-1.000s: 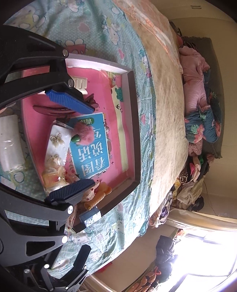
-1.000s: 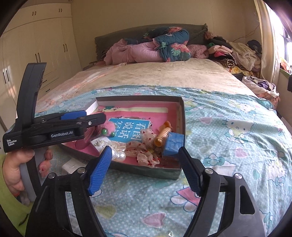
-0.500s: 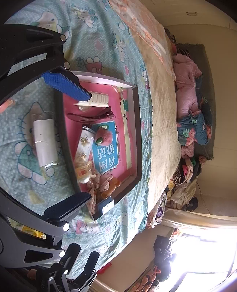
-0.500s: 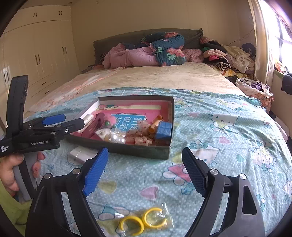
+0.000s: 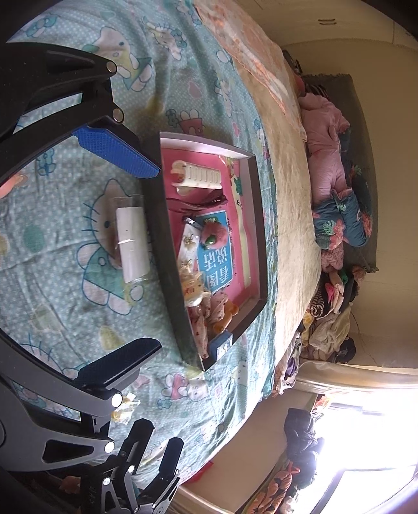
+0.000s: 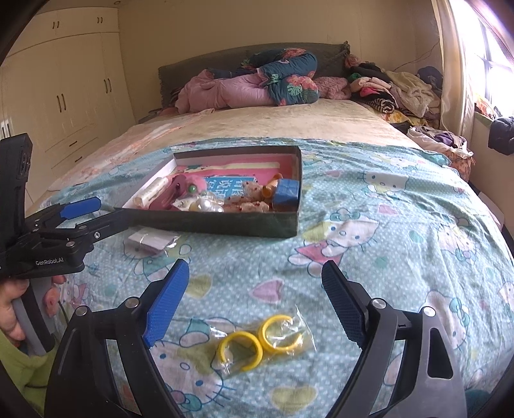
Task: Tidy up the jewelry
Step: 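Move left tool to the clear white-card packet while right tool approaches yellow rings bag, then grasp the clear white-card packet with left tool while right tool grasps yellow rings bag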
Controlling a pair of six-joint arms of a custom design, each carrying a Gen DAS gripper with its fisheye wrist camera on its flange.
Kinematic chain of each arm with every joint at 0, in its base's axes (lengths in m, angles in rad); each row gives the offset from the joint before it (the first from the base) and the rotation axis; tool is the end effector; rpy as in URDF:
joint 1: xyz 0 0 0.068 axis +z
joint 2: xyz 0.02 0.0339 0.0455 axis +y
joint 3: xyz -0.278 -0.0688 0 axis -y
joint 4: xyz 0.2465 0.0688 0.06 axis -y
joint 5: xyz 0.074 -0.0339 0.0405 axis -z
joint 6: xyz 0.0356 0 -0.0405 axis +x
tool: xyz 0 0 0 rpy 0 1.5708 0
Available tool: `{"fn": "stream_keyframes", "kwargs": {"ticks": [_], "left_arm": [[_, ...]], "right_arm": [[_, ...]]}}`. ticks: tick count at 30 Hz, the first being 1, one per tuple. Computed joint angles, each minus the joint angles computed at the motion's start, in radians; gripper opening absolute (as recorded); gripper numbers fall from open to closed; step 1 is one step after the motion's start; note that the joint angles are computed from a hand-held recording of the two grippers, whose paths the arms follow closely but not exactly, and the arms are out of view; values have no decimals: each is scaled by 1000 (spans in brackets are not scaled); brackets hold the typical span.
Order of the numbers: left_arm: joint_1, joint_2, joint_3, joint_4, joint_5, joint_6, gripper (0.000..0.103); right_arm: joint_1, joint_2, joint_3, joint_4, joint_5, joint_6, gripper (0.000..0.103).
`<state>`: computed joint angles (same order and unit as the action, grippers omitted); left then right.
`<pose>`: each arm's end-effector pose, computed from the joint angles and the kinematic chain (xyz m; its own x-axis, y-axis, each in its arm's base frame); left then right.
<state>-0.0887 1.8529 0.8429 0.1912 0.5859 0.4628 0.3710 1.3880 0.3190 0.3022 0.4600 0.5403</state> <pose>0.3470 -0.0506 0.1280 -0.4500 0.4135 -0.7915 0.7275 0.6838 -0.0564 0.2079 0.0639 0.1261 -0.5684 0.2735 -0.7760 0.3095 0.9449 0.1063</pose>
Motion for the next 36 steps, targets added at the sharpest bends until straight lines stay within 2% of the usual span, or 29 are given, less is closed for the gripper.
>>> {"fn": "stream_keyframes", "kwargs": {"ticks": [17,26,30,36], "left_arm": [[9,26,-65,51,-17,32,91],[-6,88,-41,64,-61,34,91],[-17,133,-17,74,-100,26,91],[-34,182,29,79,-130,-18,91]], "right_arm": [[116,44,-39,-45,66,170,82],[103,140,-32,-3,-6,197,82],[74,220,-21,60,-67,202,82],[47,294,17,108,-98,182,82]]}}
